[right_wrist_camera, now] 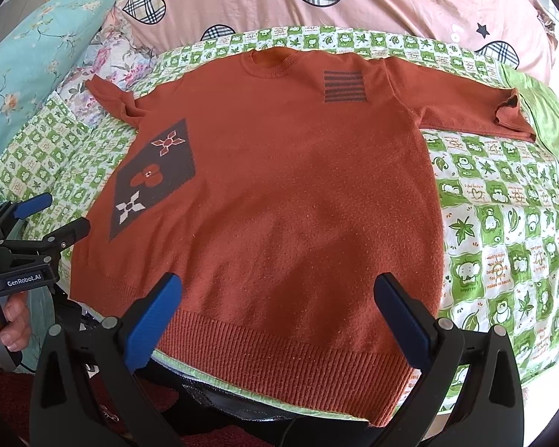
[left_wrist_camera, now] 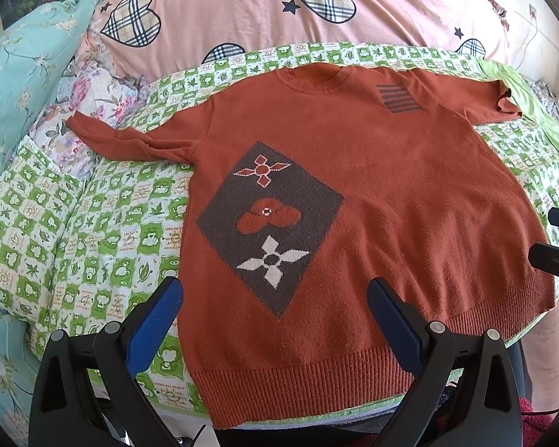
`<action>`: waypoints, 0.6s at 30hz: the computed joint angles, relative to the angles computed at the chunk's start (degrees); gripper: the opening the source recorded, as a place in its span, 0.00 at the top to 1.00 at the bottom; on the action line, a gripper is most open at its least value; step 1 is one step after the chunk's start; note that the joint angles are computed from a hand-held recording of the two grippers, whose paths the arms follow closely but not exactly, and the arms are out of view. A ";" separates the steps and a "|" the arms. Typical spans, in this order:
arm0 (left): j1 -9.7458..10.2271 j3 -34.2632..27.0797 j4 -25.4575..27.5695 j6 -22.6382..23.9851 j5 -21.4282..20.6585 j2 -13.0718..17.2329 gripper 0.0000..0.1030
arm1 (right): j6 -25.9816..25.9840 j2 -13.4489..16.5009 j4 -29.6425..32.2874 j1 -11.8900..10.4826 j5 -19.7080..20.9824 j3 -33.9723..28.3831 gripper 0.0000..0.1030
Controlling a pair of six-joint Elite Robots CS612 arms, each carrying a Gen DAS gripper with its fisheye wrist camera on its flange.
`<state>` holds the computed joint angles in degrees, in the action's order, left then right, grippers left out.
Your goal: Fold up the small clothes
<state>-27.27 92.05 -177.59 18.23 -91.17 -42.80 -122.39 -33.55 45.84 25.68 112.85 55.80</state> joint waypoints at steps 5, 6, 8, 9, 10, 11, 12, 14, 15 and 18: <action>0.06 0.10 -1.18 -0.36 -0.23 0.20 0.03 | 0.05 0.42 1.08 0.00 -0.21 -0.68 0.00; 0.07 0.10 -1.07 -0.39 -0.26 0.19 0.03 | 0.02 0.47 1.10 0.02 -0.17 -0.81 0.00; 0.00 -0.01 0.13 -0.07 0.20 0.03 0.03 | 0.04 0.41 0.49 0.08 0.04 -0.65 0.00; 0.01 -0.05 0.40 -0.11 0.16 -0.01 0.03 | 0.13 0.40 0.48 0.07 -0.03 -0.64 0.00; 0.03 -0.04 0.19 -0.19 0.07 0.03 0.03 | 0.17 0.37 0.43 0.03 -0.18 -0.59 0.00; 0.04 -0.02 0.08 -0.21 -0.01 0.04 0.03 | 0.16 0.29 0.60 -0.07 -0.68 -0.48 0.00; 0.02 -0.08 0.69 -0.15 0.11 -0.03 0.03 | 0.19 0.32 0.65 -0.07 -0.70 -0.59 0.00; 0.02 -0.09 0.77 -0.11 0.11 -0.02 0.03 | -0.09 0.25 0.47 -0.07 -0.32 -0.37 0.00; 0.02 -0.12 0.87 -0.11 0.11 -0.02 0.03 | -0.08 0.12 0.06 -0.08 -0.33 -0.17 0.00; -0.03 -0.11 0.85 0.09 0.44 -0.01 0.03 | -0.35 0.62 1.43 -0.06 0.12 -0.83 0.00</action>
